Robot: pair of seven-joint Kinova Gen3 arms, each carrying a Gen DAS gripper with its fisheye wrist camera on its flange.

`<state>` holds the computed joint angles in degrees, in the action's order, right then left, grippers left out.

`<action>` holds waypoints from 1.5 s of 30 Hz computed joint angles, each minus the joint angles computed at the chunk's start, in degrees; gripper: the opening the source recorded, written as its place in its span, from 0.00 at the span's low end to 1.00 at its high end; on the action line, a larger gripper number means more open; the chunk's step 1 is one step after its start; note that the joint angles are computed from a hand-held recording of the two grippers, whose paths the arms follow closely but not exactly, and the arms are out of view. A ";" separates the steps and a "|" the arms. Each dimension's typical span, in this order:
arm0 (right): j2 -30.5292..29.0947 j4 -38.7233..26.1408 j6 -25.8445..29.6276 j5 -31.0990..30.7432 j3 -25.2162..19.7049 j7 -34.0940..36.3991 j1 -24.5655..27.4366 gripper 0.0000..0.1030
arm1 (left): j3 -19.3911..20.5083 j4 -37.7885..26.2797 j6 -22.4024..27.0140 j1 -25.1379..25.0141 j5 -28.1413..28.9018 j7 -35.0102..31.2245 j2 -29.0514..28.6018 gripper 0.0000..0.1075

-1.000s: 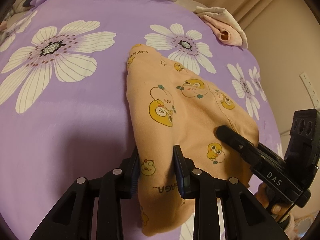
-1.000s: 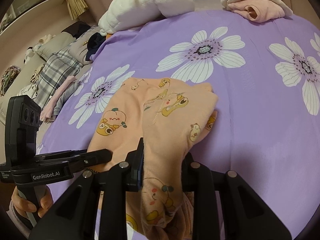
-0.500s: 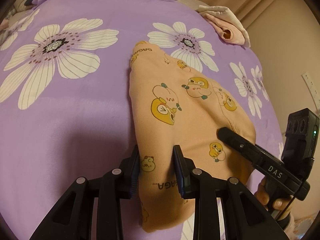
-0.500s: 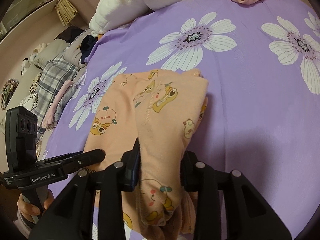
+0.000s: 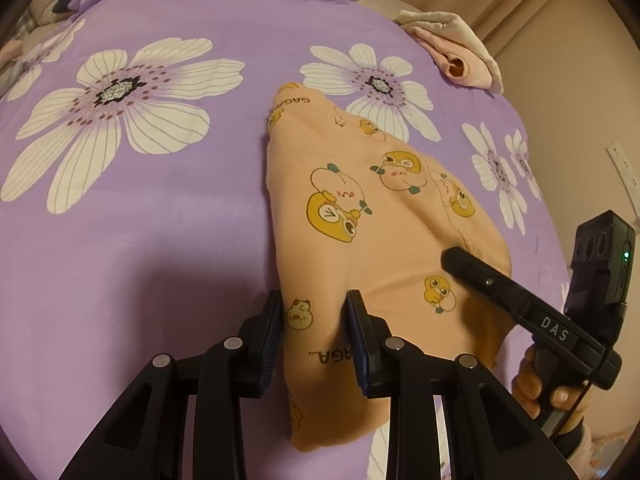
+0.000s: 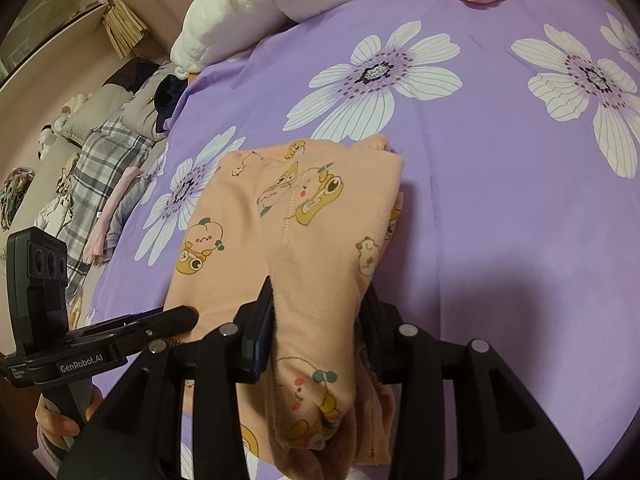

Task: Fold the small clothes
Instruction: 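Lower the folded end onto the garment and open the right tool, then press the folded orange garment flat with both tools, fingers open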

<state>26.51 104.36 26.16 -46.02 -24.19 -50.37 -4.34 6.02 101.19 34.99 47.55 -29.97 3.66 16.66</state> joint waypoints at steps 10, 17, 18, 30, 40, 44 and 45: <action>-0.38 0.05 0.53 -1.20 0.19 0.45 0.65 0.38 | 0.51 0.91 1.54 0.94 -1.46 2.30 -1.00 0.27; -1.05 0.55 0.40 -2.09 0.54 0.77 0.70 0.38 | 1.41 0.85 3.16 1.14 -2.44 3.58 -1.43 0.27; -1.19 0.61 0.34 -2.16 0.62 0.84 0.72 0.38 | 1.53 0.77 3.43 1.14 -2.53 3.69 -1.47 0.27; -3.74 2.27 -2.01 -3.79 1.57 2.26 0.89 0.39 | 2.98 -2.60 11.85 3.79 -6.70 5.24 -0.89 0.27; -6.65 1.11 -5.94 0.77 -0.44 3.18 1.12 0.39 | 4.13 -6.17 14.73 5.75 -12.41 3.88 0.27 0.27; -4.47 -2.87 -1.04 3.87 1.78 0.95 -1.88 0.40 | 3.86 -7.70 13.90 5.77 -11.73 1.43 1.54 0.27; -4.07 -3.58 -0.49 4.90 2.50 0.09 -2.97 0.40 | 3.70 -7.99 13.71 5.85 -11.55 0.90 1.82 0.27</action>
<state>22.44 100.78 25.67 -41.12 -21.69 -50.28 -7.32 9.71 93.20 48.70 53.40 -41.51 4.56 18.47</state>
